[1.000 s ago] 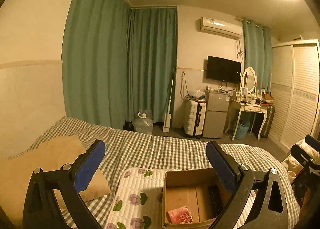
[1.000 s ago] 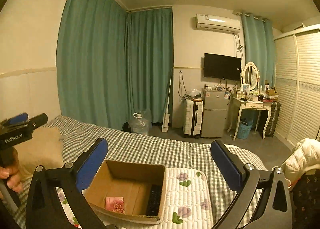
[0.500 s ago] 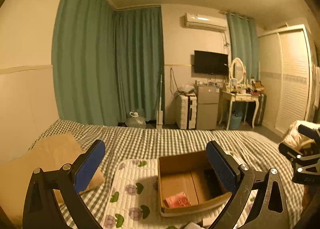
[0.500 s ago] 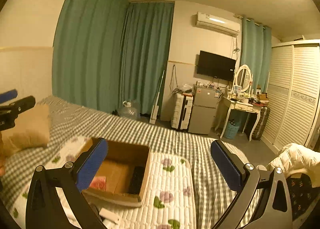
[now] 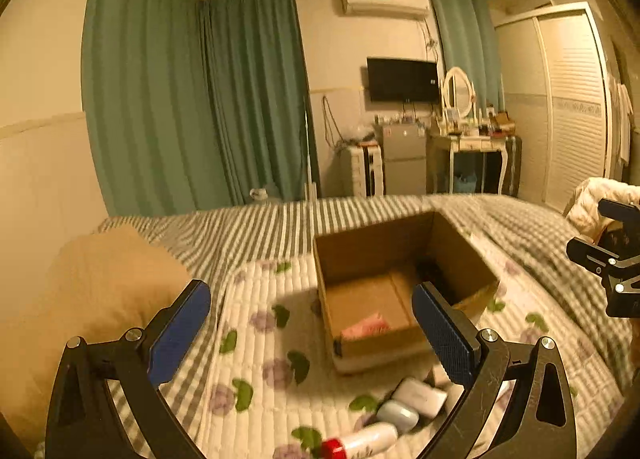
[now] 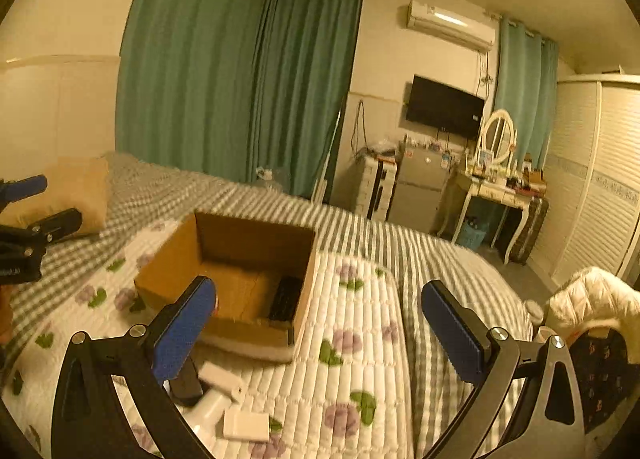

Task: Organize rigid objects
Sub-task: 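Move both tools back toward the remaining items beside the box, then grasp the red-capped white bottle with the left tool while the right tool grasps a white charger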

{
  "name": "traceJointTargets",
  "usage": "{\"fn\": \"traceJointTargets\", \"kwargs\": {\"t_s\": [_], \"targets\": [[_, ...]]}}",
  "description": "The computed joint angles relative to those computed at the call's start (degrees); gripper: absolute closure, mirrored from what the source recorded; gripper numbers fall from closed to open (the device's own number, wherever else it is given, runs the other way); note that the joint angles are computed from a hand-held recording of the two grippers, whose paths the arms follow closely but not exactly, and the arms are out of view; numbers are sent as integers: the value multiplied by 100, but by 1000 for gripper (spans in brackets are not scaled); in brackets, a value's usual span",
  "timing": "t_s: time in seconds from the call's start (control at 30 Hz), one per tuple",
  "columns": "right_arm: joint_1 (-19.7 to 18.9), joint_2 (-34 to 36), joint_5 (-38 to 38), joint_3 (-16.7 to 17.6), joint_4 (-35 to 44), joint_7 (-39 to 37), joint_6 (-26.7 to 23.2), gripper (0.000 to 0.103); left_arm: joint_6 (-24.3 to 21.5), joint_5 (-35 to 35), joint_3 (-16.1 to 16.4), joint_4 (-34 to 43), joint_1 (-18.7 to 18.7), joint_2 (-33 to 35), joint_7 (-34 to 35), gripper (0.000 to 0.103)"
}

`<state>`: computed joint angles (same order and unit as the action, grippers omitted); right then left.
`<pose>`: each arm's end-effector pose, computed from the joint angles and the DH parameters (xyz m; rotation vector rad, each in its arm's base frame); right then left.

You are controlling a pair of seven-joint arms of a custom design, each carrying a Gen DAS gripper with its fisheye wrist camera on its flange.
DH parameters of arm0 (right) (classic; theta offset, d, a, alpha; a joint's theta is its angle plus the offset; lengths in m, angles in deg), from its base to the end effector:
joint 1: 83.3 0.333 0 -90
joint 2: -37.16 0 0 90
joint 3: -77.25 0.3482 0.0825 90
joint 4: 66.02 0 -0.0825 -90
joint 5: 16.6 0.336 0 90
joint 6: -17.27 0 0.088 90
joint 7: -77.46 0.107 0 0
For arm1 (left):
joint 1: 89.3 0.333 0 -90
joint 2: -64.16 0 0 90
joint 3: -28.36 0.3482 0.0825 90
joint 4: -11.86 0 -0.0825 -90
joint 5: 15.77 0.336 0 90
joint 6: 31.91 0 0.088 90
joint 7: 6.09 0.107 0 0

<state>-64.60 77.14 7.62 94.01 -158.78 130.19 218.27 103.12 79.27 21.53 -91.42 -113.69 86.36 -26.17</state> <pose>0.6412 0.3180 0.4181 -1.8168 0.9773 -0.7739 0.5609 -0.3133 0.4182 -1.5673 1.3157 -0.7274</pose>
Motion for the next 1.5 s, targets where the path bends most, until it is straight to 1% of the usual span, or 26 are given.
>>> {"fn": "traceJointTargets", "kwargs": {"t_s": [0.07, 0.13, 0.27, 0.47, 0.57, 0.63, 0.77, 0.8, 0.9, 1.0, 1.03, 1.1, 1.2, 1.27, 1.43, 1.47, 1.5], "targets": [[240, 62, 169, -300, 18, -70, -78, 0, 178, -35, 5, -103, 80, 24, -120, 0], [381, 116, 306, -488, 30, -141, -229, 0, 302, -75, 7, -178, 136, 68, -197, 0], [461, 218, 397, -577, -48, -317, -390, 0, 478, -338, 14, -215, 201, 262, -24, 0], [682, 404, 566, -830, 24, -483, -869, 0, 1014, -694, 84, -235, 270, 639, 287, 0], [818, 510, 632, -1012, 90, -497, -1106, 0, 1292, -978, 95, -189, 305, 839, 700, 0], [936, 577, 666, -1185, 130, -472, -1276, 0, 1301, -1226, 133, -140, 265, 969, 931, 0], [1112, 726, 665, -1510, 231, -313, -1633, 0, 1779, -1403, 233, -114, 326, 1142, 980, 0], [1171, 781, 667, -1624, 297, -210, -1775, 0, 1821, -1573, 229, -87, 341, 1188, 1110, 0], [1191, 891, 583, -1736, 448, 43, -2157, 0, 1856, -2199, 177, 35, 356, 1333, 1895, 0], [1213, 1007, 411, -1776, 545, 191, -2266, 0, 1825, -2475, 242, 172, 240, 1458, 2465, 0], [1210, 1043, 350, -1779, 580, 217, -2311, 0, 1743, -2663, 218, 257, 229, 1525, 2770, 0], [1197, 1118, 247, -1772, 674, 273, -2425, 0, 1736, -2964, 204, 399, 247, 1652, 3267, 0], [1178, 1206, 116, -1758, 791, 344, -2564, 0, 1861, -3070, 351, 493, 185, 1739, 3473, 0], [1204, 1288, 34, -1794, 912, 426, -2677, 0, 1907, -3245, 348, 565, 208, 1796, 3745, 0], [1250, 1460, -169, -1818, 1183, 575, -2917, 0, 1668, -3671, 351, 899, 160, 2012, 4508, 0], [1268, 1482, -202, -1826, 1217, 612, -2947, 0, 1847, -3640, 390, 884, 167, 2018, 4512, 0], [1292, 1520, -236, -1855, 1292, 671, -3005, 0, 1892, -3638, 430, 902, 140, 2029, 4547, 2]]}}
